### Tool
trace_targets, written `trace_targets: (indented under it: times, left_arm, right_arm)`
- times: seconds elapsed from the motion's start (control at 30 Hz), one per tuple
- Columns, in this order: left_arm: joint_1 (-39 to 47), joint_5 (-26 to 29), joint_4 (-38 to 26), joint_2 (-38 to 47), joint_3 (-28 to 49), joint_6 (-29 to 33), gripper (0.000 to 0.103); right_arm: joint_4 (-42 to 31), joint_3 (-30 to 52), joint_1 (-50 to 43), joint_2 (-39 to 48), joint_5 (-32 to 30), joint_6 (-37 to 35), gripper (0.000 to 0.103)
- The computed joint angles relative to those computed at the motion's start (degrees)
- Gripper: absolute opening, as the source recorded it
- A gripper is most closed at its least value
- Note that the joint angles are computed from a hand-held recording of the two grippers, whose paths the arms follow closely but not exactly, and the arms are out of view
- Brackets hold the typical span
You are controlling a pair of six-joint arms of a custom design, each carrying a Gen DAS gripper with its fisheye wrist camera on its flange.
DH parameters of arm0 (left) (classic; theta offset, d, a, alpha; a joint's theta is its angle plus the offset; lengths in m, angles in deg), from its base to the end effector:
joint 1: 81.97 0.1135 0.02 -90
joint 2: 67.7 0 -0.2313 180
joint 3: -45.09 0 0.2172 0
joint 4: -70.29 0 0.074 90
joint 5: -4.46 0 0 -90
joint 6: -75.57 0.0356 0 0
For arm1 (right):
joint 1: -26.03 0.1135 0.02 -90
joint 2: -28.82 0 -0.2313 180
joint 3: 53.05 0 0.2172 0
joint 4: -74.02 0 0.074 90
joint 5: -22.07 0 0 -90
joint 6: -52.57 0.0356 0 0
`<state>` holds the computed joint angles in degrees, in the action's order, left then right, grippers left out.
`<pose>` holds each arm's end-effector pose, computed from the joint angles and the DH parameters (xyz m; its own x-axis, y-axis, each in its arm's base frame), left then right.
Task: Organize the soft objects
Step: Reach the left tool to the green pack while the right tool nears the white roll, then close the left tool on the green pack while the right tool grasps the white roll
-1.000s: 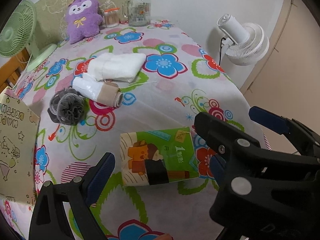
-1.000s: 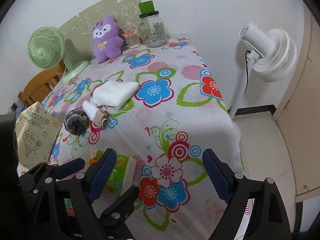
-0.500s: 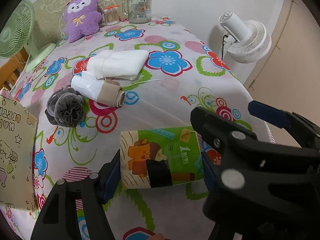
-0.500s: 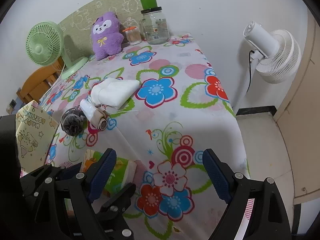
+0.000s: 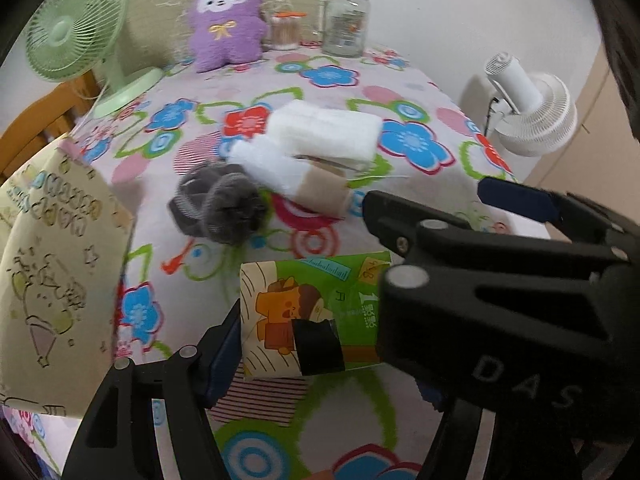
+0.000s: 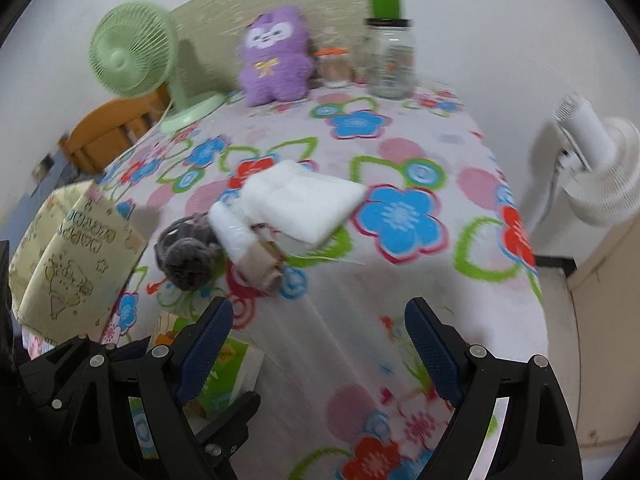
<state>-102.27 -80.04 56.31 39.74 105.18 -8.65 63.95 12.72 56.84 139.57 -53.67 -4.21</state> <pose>0.2698 -0.1035 0.0784 -0.7796 0.3953 -0.4858 0.4694 0.8823 -0.0354 0.2774 0.1552 0.0873 -0.7945 0.1444 -0.5899 0.0718 0.9868 0.1449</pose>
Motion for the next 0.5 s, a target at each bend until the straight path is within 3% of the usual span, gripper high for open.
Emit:
trace_targets:
  times: [0.37, 0.5]
  left_arm:
    - [3.6, 0.7, -1.8, 3.6, 3.8, 1.1, 0.075]
    - [4.1, 0.8, -2.3, 4.8, 5.5, 1.3, 0.075]
  right_arm:
    - [-4.9, 14.5, -1.8, 11.0, -4.4, -6.9, 0.089]
    - [-5.9, 17.8, -2.8, 14.1, -6.5, -7.4, 0.08]
